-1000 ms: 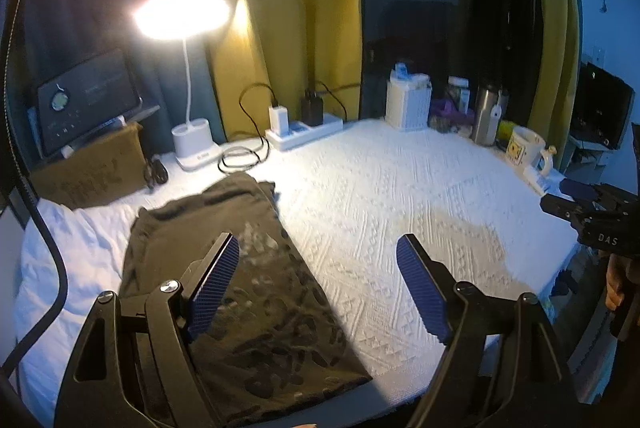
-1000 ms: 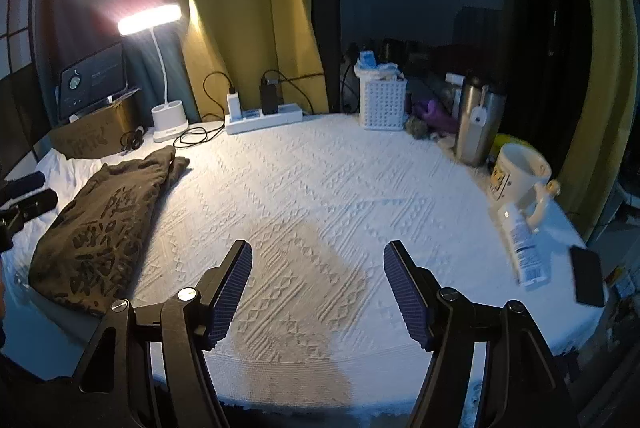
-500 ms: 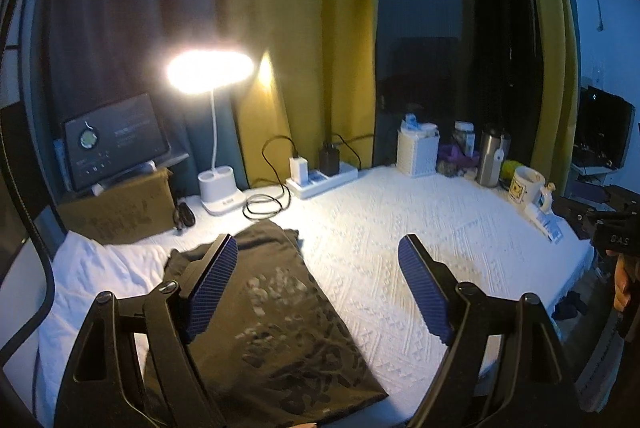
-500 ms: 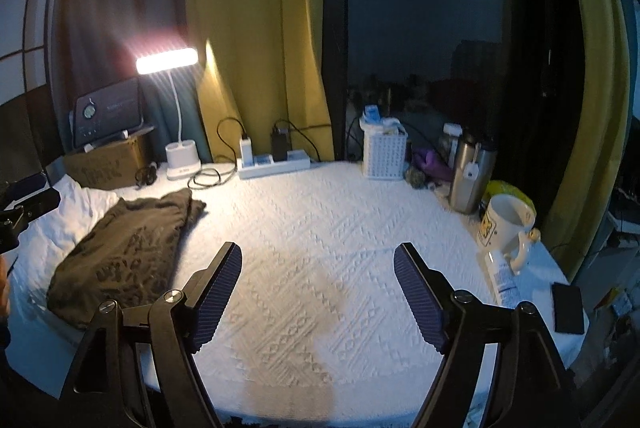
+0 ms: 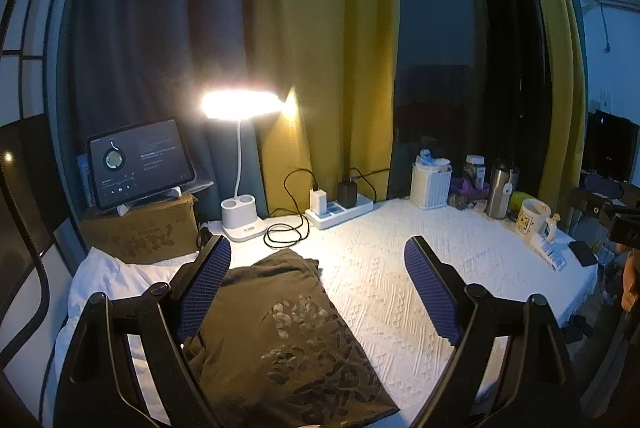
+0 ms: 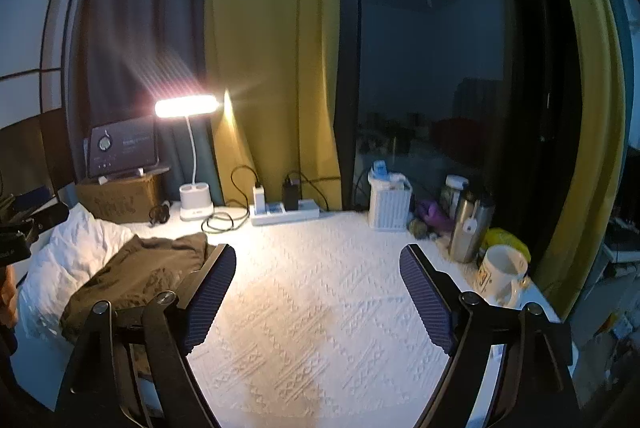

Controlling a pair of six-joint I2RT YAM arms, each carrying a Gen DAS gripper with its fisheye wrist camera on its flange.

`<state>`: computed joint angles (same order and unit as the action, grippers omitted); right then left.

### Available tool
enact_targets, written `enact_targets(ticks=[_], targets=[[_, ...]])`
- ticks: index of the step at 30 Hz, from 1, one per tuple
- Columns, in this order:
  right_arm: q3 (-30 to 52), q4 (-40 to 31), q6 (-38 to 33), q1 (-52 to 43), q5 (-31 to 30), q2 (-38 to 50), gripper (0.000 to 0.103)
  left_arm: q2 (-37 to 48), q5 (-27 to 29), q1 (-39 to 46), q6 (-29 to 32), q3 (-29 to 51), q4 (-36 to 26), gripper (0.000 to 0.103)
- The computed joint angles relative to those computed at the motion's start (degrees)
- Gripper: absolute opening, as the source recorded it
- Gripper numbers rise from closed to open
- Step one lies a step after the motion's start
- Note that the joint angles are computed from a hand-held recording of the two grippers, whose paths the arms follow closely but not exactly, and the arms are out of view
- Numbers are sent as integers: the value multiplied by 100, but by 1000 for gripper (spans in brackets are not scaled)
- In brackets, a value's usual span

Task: Fold small clothes

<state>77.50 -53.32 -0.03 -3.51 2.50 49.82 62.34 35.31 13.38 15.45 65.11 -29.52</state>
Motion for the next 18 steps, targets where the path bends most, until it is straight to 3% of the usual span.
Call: enact_targets(ticks=[18], targets=[[1131,-171,93,1285,1057,394,87,-182,394,775,-286,423,81,88]])
